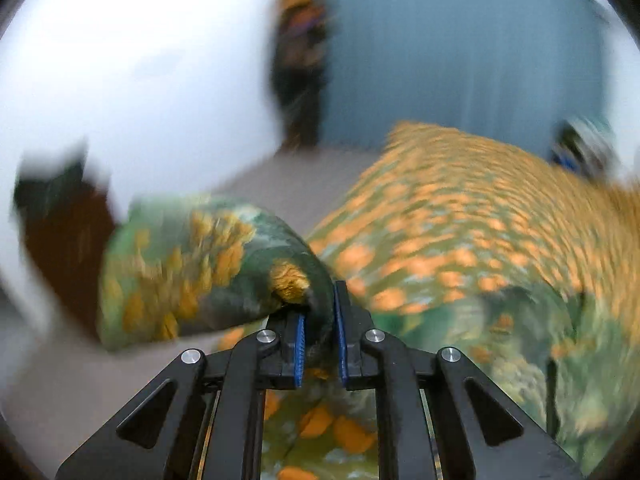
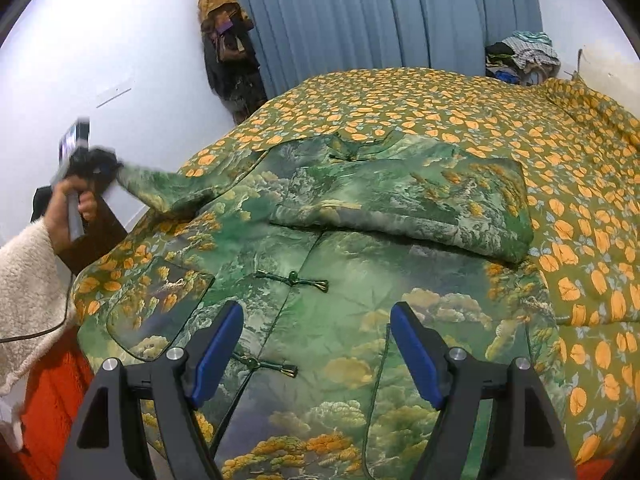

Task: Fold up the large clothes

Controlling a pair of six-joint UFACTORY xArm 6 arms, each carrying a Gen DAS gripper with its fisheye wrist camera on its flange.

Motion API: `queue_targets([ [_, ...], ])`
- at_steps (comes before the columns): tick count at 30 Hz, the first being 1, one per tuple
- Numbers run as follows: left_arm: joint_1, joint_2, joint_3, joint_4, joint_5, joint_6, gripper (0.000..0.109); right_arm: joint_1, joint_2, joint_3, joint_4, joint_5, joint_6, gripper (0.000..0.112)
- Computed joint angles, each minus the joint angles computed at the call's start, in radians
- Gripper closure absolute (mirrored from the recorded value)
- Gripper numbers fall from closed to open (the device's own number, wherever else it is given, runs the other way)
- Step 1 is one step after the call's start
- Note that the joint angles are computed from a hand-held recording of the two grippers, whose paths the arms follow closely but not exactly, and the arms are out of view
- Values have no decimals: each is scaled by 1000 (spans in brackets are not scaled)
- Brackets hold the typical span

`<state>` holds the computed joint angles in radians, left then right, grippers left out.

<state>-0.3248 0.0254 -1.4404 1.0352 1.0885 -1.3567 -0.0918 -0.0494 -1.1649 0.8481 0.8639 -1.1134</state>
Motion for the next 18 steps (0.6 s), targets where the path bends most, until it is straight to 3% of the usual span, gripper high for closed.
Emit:
queue_targets([
  [3,-99,138,-183,76,12,162,98,-19,-3,0,19,3,-3,35],
  [6,-167,318,-384,71,-4,315,98,-39,-5,-4,36,3,-6,35],
  [12,-244,623,-681,-81,34,554,97,-76,5,-20,44,3,-2,35],
  [16,-269,744,-772,-225,89,672,84,-88,37,-51,17,2,35,35],
  [18,-284,690,-679,-258,63,659,56,-87,64,-85,2,13,49,35],
])
